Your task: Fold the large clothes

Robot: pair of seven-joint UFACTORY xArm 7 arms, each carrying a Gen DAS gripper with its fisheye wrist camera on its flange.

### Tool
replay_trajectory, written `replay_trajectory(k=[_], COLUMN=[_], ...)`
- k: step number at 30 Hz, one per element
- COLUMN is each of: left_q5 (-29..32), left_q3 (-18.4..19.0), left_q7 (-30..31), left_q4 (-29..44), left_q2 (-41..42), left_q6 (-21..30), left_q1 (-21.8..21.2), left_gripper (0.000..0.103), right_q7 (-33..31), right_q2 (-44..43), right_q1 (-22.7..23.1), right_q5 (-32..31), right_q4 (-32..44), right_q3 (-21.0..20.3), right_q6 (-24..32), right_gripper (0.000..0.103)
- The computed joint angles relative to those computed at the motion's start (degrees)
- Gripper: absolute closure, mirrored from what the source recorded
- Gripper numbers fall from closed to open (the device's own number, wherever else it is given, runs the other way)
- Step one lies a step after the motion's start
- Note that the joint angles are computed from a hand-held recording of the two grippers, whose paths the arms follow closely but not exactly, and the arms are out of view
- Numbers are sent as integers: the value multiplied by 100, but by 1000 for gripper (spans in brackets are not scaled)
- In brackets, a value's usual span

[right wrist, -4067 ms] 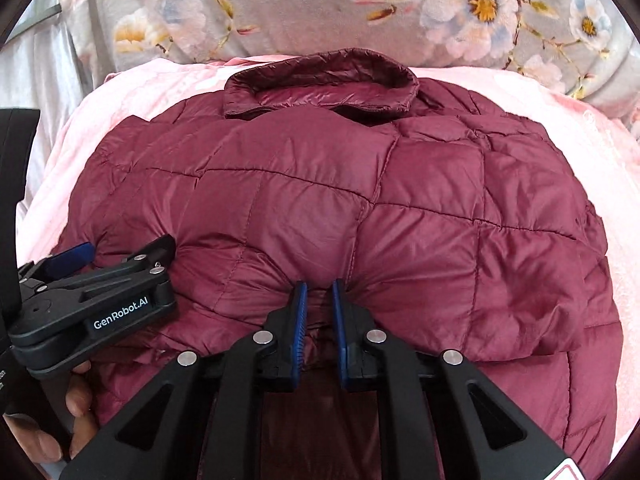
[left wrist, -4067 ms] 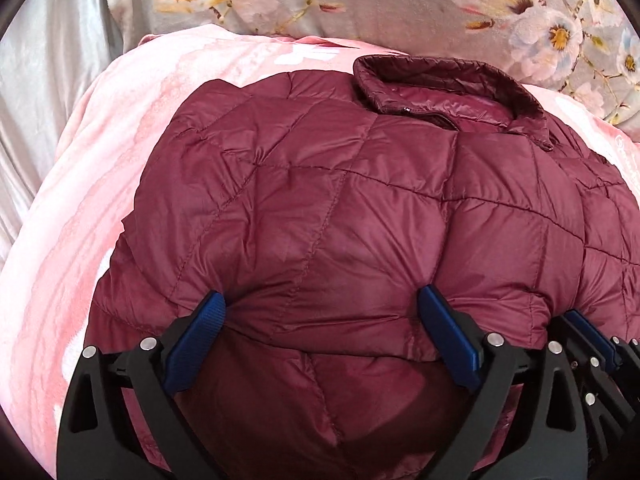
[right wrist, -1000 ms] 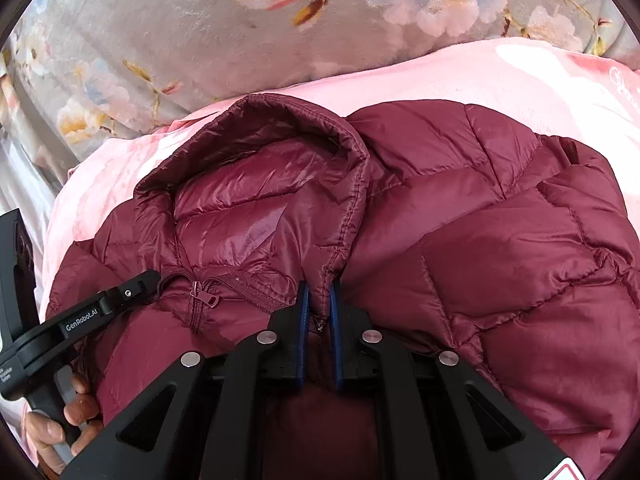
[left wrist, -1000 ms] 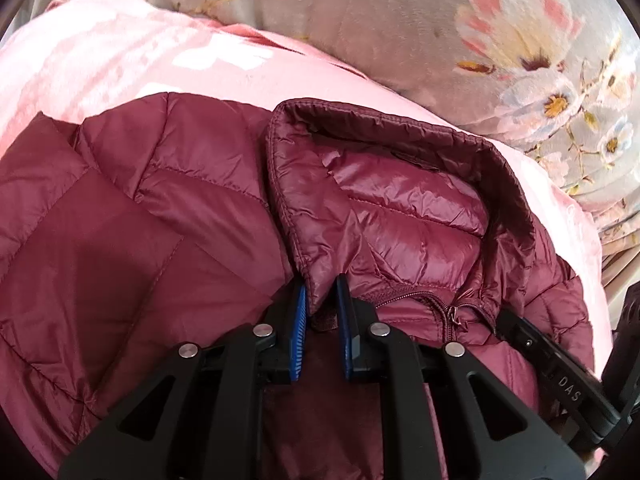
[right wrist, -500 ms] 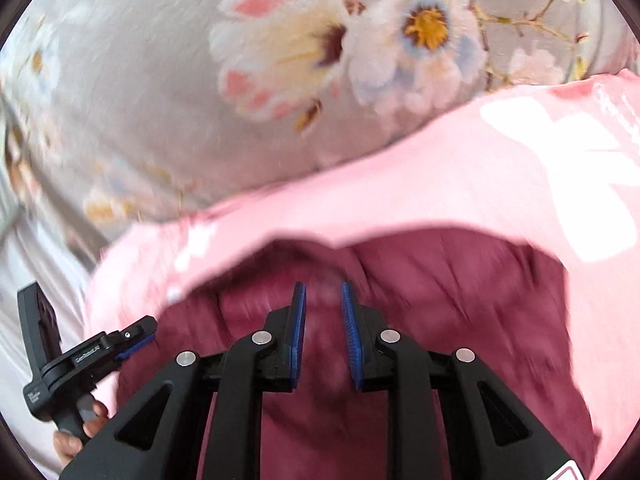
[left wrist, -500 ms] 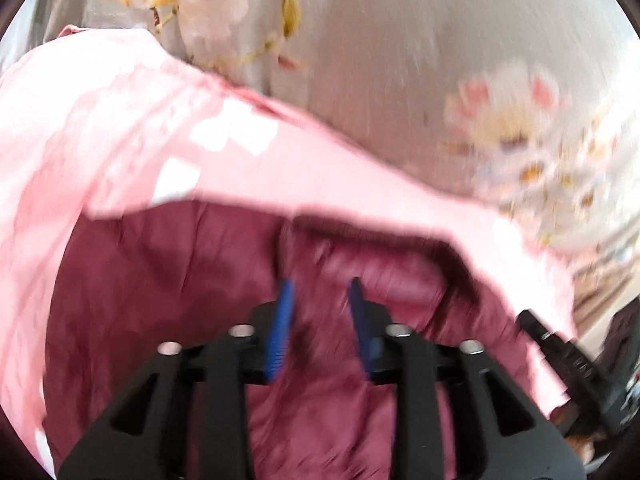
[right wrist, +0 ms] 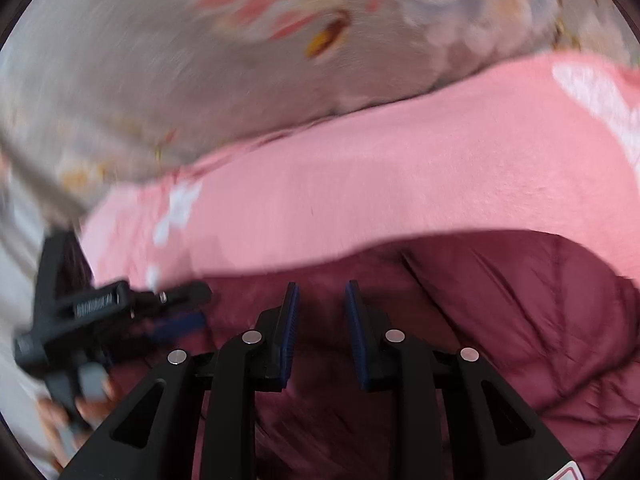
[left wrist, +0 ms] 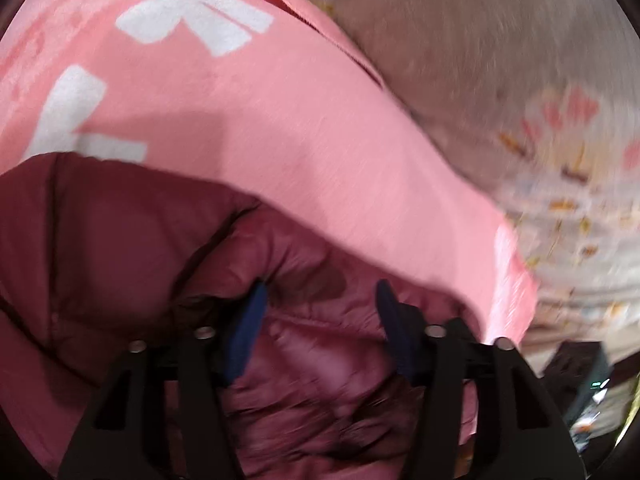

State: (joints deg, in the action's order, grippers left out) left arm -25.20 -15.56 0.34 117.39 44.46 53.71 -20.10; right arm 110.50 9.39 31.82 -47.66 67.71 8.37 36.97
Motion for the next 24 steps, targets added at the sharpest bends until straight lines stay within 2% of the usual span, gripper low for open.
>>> replay_trajectory(k=[1, 2, 4, 7, 12, 16, 19, 24], left_q5=[53, 100, 278, 557, 1025, 1445, 1625, 1529], left_q3=[25, 44, 113, 176, 239, 339, 310, 89], left_q7=[83, 139, 294, 530, 853, 777, 718, 781], left_q4=[-169, -273, -516, -928, -1921, -2568, -2777, -2910], left_q2=[-96, -152, -285, -520, -968, -1220, -1287, -1314], left_q6=[-40, -68, -254, -661, -1901, -2827, -3147, -3343], left_q1=[6, 3, -62, -165, -388, -559, -535, -336], left_gripper=[66, 68, 78, 79, 79, 79, 79, 78], right_q7=[-354, -569, -783, -451, 43, 166, 130, 42], right_q2=[4, 36, 100, -12, -163, 3, 63, 232], right_q1=[31, 63, 119, 150, 93, 81, 166, 300], right_q5=[219, 387, 567, 354, -14, -136, -174, -231], right_q4=[27, 64, 65, -236, -577, -444, -354, -117], right_q3=[86, 134, 160, 99, 92, 128, 127, 102], right_q6=[280, 536, 872, 578, 168, 272, 517, 933], right_gripper=[79, 80, 88, 90, 86, 90, 92, 93])
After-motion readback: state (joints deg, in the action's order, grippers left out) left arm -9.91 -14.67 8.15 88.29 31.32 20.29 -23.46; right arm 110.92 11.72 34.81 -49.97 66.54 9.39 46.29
